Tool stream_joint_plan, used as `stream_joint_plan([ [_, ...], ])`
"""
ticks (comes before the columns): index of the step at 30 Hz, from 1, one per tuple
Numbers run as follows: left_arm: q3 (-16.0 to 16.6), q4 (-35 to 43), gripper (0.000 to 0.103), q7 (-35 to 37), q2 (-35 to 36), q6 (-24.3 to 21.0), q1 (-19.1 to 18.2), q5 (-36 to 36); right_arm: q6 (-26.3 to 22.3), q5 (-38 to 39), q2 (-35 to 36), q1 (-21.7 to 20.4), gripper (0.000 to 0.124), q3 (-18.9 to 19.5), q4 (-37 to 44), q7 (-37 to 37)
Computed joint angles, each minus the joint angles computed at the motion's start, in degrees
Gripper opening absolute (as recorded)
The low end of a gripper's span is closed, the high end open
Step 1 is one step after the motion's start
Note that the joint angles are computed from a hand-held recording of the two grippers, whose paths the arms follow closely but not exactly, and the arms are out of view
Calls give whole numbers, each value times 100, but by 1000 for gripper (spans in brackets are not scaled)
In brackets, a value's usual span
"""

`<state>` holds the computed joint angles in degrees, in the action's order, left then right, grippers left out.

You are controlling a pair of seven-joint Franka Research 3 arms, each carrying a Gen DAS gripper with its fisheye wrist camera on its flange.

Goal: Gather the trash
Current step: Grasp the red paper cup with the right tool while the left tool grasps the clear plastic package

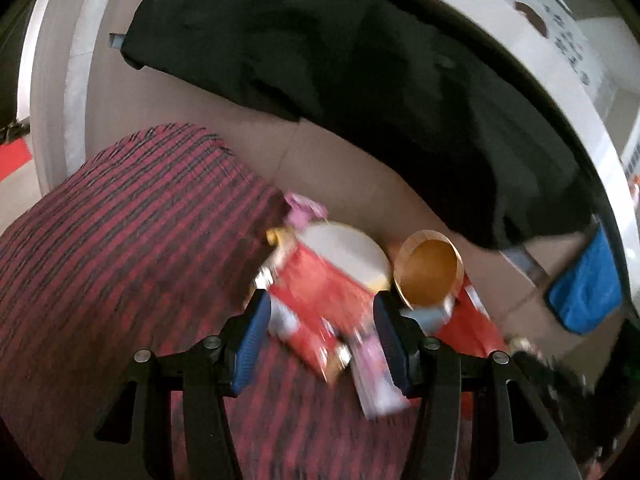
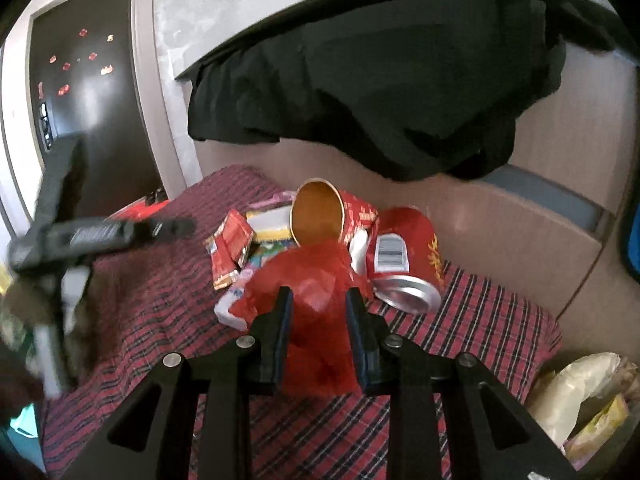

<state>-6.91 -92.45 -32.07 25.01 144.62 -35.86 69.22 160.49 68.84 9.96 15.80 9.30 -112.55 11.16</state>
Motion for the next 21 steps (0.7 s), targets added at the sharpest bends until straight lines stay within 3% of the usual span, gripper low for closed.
stream_joint_plan([
  [5,102,482,54,683,376,371,337,-374,1,66,-28,-82,25,-75,-88,-51],
  [7,70,1036,54,1619,723,19,352,-791,39,148,-12,-121,25,-82,-77,-92],
  [10,196,1889,54,2428,1277,-475,260,-1244,197,280,32,-134,25,-68,-22,-195],
  [14,14,3438,54,4089,2306,-1092,441,-2314,219,225,104,-163,25,-65,94,-88],
  [17,15,4141,54,4619,2773,-1459,488,-2902,190,127,112,-196,25,-75,95,17],
  [19,29,4127,50,4654,2797,-1359,560,-3224,200,41,130,-207,25,-80,100,105],
  [21,211,3912,14,4550,2641,-1266,478,-3297,280,-94,154,-199,25,-85,101,252],
])
